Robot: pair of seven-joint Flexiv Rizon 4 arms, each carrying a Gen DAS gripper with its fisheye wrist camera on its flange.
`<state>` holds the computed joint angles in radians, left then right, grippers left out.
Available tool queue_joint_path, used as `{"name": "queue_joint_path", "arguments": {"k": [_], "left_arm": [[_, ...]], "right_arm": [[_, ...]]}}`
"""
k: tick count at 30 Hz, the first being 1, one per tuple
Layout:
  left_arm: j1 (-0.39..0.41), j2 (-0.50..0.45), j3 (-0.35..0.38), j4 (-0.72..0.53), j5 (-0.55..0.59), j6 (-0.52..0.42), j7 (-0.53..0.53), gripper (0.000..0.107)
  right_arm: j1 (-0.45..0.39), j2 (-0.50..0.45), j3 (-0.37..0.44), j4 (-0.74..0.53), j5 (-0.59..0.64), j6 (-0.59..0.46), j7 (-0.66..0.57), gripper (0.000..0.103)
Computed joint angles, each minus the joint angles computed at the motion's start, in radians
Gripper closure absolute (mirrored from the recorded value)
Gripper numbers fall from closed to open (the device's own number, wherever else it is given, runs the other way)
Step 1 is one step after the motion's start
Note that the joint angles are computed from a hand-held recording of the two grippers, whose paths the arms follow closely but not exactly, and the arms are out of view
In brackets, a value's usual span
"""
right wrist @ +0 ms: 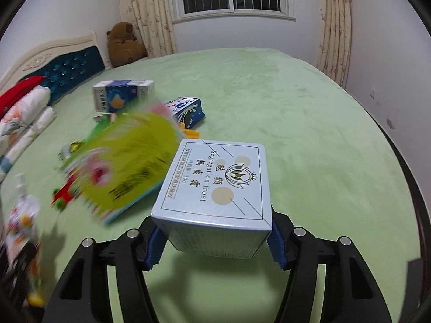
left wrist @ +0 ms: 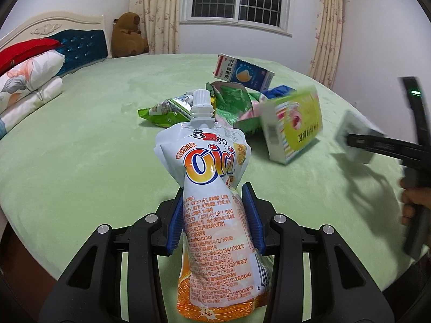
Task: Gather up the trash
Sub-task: 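Grasp the white-orange spout pouch with left tool while right tool grasps the white box, then carry pouch and white box down to the orange bin and release both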
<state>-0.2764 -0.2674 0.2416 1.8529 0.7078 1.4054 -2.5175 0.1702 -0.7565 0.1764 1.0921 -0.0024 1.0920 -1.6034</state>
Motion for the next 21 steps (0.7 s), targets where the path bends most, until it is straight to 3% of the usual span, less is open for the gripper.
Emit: {"name": "queue_joint_path", "arguments": {"k": [5,8,11,15,18,21], "left_arm": [[-0.015,0.062,-0.025,0.066,0.029,0.0,0.027,0.067],[0.008,0.105,-0.076,0.13,-0.001,0.018,0.086,0.067],[0.015,0.147,-0.122,0.196,-0.025,0.024,0.158,0.067],[0.032,0.195,-0.188,0.301,-0.097,0.027,0.312,0.067],[0.052,0.213,-0.248,0.429,-0.317,0.034,0.542,0.067],[0.051,0.206,-0.281,0.502,-0.477,0.014,0.69,0.067]], "right_arm": [[-0.181,0.192,0.196,0.265,0.165,0.068,-0.319,0.042],[-0.306,0.277,0.327,0.347,0.335,-0.004,-0.545,0.041],[-0.378,0.359,0.384,0.433,0.449,-0.077,-0.714,0.041],[-0.403,0.443,0.378,0.533,0.515,-0.18,-0.813,0.041],[-0.375,0.483,0.336,0.616,0.485,-0.239,-0.831,0.041],[-0.318,0.483,0.282,0.667,0.416,-0.305,-0.795,0.041]]}}
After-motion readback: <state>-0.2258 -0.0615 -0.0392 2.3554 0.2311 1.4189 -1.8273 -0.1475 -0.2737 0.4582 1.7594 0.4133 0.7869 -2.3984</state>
